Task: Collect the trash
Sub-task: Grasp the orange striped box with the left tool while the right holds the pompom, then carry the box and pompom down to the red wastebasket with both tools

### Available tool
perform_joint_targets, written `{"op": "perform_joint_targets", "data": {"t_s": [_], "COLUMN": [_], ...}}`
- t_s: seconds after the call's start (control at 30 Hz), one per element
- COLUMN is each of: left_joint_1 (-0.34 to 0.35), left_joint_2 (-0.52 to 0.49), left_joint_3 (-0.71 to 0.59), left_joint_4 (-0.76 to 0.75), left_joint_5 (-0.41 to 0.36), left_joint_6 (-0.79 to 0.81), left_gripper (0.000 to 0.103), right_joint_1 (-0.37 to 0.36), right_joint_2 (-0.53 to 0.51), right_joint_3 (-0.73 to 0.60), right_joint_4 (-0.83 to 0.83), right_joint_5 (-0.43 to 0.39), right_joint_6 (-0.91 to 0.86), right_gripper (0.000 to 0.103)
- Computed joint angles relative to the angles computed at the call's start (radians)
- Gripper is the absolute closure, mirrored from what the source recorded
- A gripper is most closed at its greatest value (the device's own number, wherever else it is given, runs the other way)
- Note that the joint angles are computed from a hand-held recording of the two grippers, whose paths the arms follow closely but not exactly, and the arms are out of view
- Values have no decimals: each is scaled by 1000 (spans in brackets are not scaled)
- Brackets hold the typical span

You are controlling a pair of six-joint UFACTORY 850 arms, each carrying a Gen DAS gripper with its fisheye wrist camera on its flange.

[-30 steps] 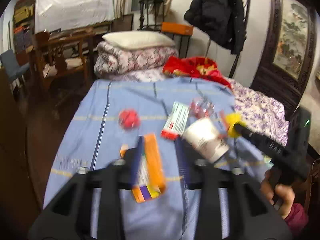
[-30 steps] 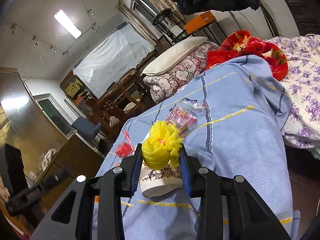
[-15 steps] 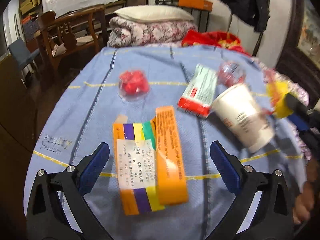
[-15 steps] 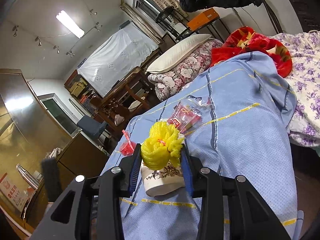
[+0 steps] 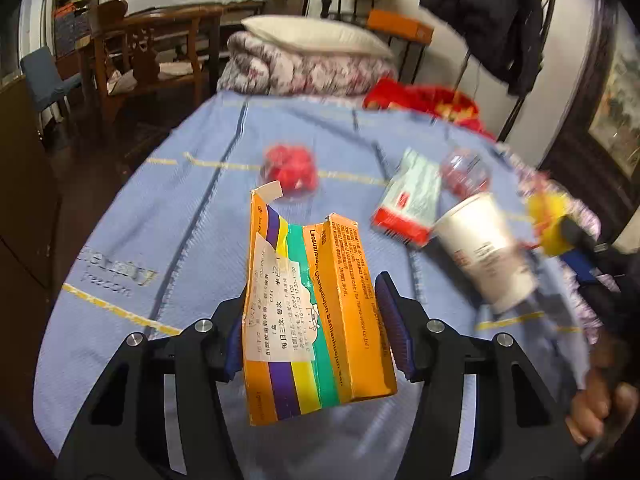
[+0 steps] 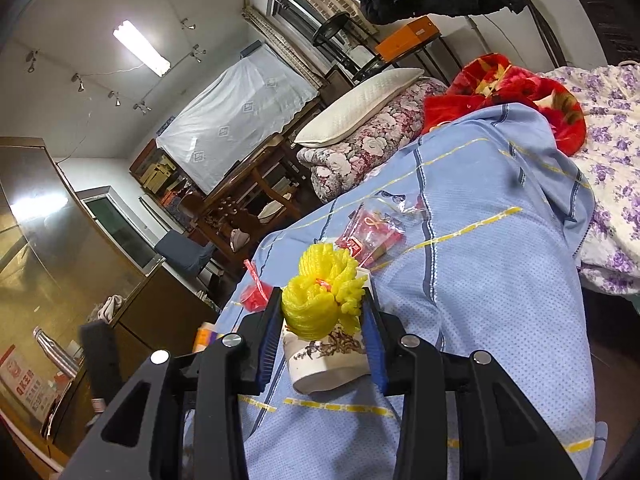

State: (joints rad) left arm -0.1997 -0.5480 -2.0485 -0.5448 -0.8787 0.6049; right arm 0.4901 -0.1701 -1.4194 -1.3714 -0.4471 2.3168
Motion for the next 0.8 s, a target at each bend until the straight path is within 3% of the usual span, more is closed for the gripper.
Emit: {"op": "perform_joint_targets", "data": {"t_s": [0.2,0.4,0.57,0.67,0.8], "left_joint_1": [68,182,307,384,477], "left_joint_2": [101,189,264,298,326], "left_joint_3": [85,151,225,267,321], "left_joint_4": [-100,-133,-156,-165,-144], "left_joint_5": [22,16,12,9,6], "left_joint_6": [74,117,162,200,228], "left_gripper": [46,46,46,46,46], "right_joint_1": [0,4,49,95,156], "right_joint_2": [-2,-18,-44,-64,-185], "right_joint_3": [-6,-38,-91,-131,-328], "right_joint_4": [30,126,170,111,226], "right_joint_5": [-4,-17,-114,-90,-5], "right_joint_6": [-27,-143,-227,-181,-415], "right_gripper": [65,65,66,66,66]}}
